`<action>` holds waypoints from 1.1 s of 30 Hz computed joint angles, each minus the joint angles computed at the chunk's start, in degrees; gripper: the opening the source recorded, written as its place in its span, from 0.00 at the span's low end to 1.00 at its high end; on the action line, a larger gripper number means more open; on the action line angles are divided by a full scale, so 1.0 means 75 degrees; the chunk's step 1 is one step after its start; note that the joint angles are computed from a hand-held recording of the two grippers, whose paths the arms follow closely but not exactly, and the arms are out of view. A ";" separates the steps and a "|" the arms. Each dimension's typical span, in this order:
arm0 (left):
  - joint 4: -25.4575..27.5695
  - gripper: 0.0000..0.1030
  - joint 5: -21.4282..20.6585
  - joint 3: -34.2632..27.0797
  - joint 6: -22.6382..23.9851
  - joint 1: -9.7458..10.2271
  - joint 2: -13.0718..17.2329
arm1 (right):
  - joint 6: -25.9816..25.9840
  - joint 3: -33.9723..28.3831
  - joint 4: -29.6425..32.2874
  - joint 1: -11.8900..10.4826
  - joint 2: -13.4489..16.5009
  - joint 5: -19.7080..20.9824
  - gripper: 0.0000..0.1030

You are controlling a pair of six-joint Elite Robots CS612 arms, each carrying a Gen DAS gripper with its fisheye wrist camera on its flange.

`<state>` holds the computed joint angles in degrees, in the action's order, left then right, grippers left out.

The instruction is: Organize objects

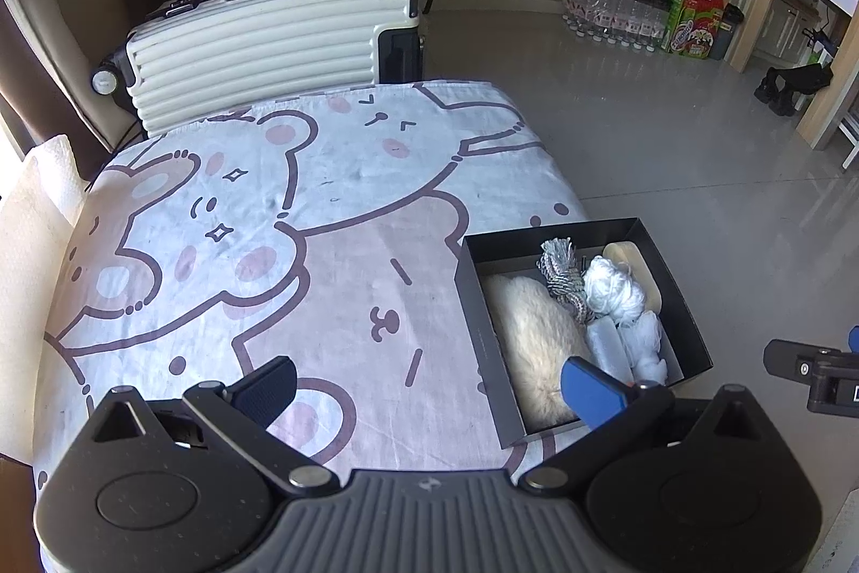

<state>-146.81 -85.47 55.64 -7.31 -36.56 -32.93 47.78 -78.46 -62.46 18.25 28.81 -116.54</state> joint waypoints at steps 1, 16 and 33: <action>0.0040 1.00 -0.0006 -0.0012 -0.0006 0.0004 0.0004 | 0.0026 -0.0002 0.0023 -0.0006 0.0000 0.0021 1.00; 0.0165 1.00 -0.0039 -0.0048 0.0015 0.0009 0.0013 | 0.0050 0.0046 0.0073 -0.0029 -0.0023 0.0110 1.00; 0.0167 1.00 -0.0038 -0.0051 0.0019 0.0014 0.0018 | 0.0054 0.0048 0.0079 -0.0027 -0.0025 0.0110 1.00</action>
